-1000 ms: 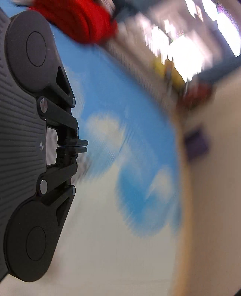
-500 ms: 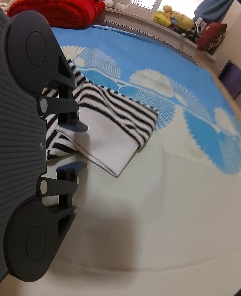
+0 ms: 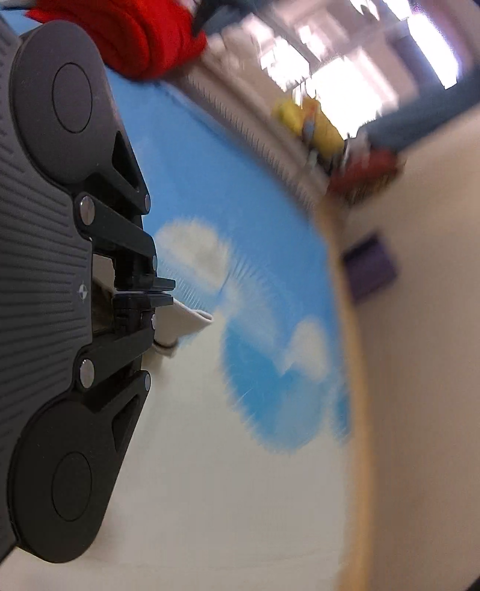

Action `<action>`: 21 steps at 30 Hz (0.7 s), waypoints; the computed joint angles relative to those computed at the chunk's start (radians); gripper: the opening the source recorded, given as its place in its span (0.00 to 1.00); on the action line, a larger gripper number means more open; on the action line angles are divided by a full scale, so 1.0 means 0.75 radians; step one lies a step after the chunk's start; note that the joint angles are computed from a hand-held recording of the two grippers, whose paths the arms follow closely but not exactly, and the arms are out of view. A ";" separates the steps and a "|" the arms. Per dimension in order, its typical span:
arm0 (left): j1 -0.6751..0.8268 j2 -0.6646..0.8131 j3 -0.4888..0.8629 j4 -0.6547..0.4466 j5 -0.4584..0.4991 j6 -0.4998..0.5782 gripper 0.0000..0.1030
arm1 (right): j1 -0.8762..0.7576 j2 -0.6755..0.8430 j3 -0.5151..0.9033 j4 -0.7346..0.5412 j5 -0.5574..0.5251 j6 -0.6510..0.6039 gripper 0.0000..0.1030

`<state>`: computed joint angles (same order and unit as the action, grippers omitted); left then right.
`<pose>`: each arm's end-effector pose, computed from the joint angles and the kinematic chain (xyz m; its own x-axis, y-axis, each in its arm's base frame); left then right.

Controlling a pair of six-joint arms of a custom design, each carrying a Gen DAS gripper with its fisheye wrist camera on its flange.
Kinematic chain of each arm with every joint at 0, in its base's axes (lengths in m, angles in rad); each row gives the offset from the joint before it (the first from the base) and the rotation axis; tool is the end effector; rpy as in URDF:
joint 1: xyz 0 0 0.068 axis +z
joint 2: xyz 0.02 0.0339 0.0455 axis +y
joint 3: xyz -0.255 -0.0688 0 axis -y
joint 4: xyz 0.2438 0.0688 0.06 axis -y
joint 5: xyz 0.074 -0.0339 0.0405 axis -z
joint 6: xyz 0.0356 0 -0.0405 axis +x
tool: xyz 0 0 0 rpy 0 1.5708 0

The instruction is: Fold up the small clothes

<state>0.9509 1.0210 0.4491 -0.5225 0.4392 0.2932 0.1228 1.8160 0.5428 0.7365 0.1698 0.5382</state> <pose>0.1128 0.1320 0.1550 -0.6744 -0.4946 -0.5482 -0.4476 0.8644 -0.2292 0.3029 0.0313 0.0896 -0.4237 0.4568 -0.7822 0.2802 0.8873 0.3663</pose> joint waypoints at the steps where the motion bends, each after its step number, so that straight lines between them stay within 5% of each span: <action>1: 0.003 0.000 -0.001 0.001 -0.001 0.002 0.55 | 0.060 -0.042 -0.003 0.021 -0.008 -0.104 0.00; 5: 0.040 0.017 0.005 0.006 0.004 0.015 0.55 | 0.362 -0.185 0.037 -0.024 -0.343 -0.437 0.00; 9: 0.082 0.047 0.021 0.012 0.011 0.036 0.55 | 0.695 -0.132 0.210 -0.285 -0.663 -0.484 0.00; 11: 0.100 0.071 0.032 0.018 0.013 0.044 0.55 | 0.820 -0.039 0.292 -0.359 -0.644 -0.378 0.18; 12: 0.110 0.080 0.036 0.019 0.014 0.047 0.55 | 0.857 -0.003 0.319 -0.392 -0.638 -0.294 0.37; 17: 0.143 0.138 0.058 0.022 0.033 0.042 0.55 | 0.829 -0.146 0.267 -0.496 -0.566 -0.092 0.40; 21: 0.144 0.216 0.076 0.025 0.069 0.003 0.53 | 0.772 -0.411 0.270 -0.860 -0.297 -0.041 0.43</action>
<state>1.0592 1.1832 0.5060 -0.5036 0.4912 0.2957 0.7015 1.5075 0.7452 0.0912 -0.0528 0.5071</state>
